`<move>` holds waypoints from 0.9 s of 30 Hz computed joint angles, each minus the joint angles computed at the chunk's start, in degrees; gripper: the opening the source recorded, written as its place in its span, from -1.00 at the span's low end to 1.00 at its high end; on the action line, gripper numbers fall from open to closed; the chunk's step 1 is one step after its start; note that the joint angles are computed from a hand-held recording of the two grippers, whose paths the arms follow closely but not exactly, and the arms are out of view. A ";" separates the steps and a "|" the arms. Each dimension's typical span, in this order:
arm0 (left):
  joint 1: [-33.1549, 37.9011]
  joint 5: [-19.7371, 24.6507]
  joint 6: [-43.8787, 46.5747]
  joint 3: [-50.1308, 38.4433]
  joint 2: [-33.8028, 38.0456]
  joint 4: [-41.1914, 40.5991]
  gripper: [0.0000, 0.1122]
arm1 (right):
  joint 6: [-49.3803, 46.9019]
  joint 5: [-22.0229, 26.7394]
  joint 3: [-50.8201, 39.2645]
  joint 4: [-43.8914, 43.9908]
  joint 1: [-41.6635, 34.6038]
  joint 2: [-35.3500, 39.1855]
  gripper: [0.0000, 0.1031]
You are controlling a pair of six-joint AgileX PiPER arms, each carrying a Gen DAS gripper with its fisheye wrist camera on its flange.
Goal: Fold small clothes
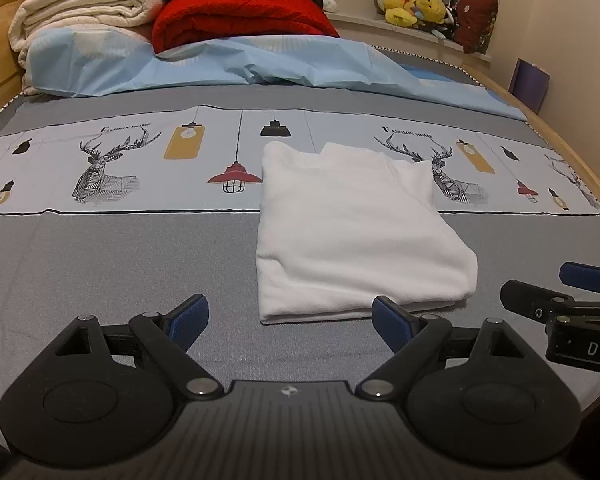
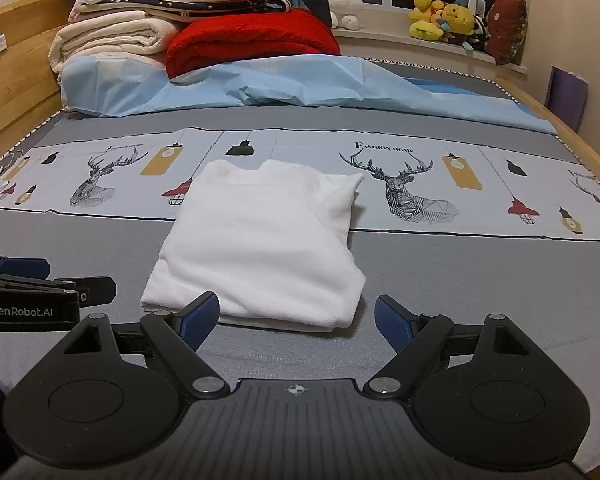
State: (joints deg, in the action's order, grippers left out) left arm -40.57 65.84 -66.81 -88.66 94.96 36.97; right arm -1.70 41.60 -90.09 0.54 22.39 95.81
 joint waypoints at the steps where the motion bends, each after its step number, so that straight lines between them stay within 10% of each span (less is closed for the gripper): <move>1: -0.07 -0.03 -0.04 0.01 0.05 0.08 0.64 | -0.01 -0.02 -0.01 0.02 0.00 -0.01 0.67; 27: -0.03 -1.39 0.08 0.72 -0.09 0.30 0.64 | -0.42 -0.04 -0.11 0.65 0.17 -0.28 0.68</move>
State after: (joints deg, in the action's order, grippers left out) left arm -40.60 64.45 -66.73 -87.94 94.88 37.27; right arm -2.12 41.56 -90.20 1.19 22.56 95.53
